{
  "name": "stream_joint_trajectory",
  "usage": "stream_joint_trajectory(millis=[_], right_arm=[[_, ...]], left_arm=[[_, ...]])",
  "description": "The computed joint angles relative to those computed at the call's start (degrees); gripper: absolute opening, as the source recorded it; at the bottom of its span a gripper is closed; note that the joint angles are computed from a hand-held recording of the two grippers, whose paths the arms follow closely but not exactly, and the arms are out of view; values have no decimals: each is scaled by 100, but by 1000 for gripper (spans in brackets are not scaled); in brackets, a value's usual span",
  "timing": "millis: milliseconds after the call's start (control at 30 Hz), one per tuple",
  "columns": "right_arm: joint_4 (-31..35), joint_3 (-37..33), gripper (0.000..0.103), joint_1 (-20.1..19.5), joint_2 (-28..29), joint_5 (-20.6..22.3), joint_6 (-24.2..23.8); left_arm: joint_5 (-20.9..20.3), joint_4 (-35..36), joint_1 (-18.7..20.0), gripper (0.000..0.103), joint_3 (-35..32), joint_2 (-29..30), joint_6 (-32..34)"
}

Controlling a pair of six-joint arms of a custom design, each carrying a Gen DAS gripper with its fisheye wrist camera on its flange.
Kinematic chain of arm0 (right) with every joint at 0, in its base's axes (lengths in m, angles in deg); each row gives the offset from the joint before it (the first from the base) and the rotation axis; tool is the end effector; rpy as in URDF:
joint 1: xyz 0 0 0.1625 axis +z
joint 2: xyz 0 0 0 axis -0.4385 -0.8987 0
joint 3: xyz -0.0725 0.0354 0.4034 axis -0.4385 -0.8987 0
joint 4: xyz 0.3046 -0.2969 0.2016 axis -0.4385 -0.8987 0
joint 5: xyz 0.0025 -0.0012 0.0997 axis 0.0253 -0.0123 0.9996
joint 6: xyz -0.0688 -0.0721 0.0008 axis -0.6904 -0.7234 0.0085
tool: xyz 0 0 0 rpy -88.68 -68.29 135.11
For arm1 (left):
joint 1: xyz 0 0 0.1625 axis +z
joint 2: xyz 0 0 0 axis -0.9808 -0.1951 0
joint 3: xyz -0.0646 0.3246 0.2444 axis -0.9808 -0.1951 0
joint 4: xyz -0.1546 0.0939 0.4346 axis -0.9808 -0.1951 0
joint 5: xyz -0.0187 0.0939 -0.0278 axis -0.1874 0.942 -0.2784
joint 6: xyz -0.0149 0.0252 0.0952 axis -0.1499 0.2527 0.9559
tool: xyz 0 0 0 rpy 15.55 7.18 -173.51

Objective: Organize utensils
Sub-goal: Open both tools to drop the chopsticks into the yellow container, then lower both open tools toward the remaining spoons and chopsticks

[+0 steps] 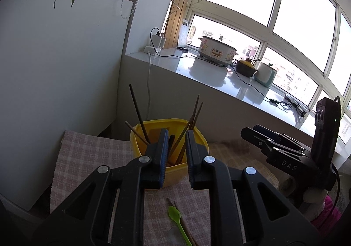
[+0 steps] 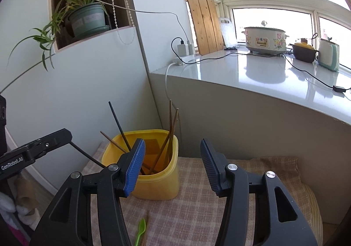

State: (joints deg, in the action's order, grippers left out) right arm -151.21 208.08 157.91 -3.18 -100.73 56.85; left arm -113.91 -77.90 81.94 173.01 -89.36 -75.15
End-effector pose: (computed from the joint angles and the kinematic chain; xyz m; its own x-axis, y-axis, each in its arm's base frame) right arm 0.3793 -0.2942 0.2089 -0.7466 -0.4655 0.4752 -0.6652 0.5148 -0.5408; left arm -0.2663 -0.2352 0.3400 -0.8737 0.0226 -0.4860 0.4276 0.5121 -0.7449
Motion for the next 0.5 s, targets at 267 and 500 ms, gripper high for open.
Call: stream_joint_trajectory(millis=[267, 500], right_arm=[[319, 218, 64, 162, -282, -434, 146], [434, 430, 72, 193, -406, -675, 137]], left_arm=[[-417, 524, -356, 37, 128, -35, -456], [-897, 814, -576, 38, 324, -127, -731]])
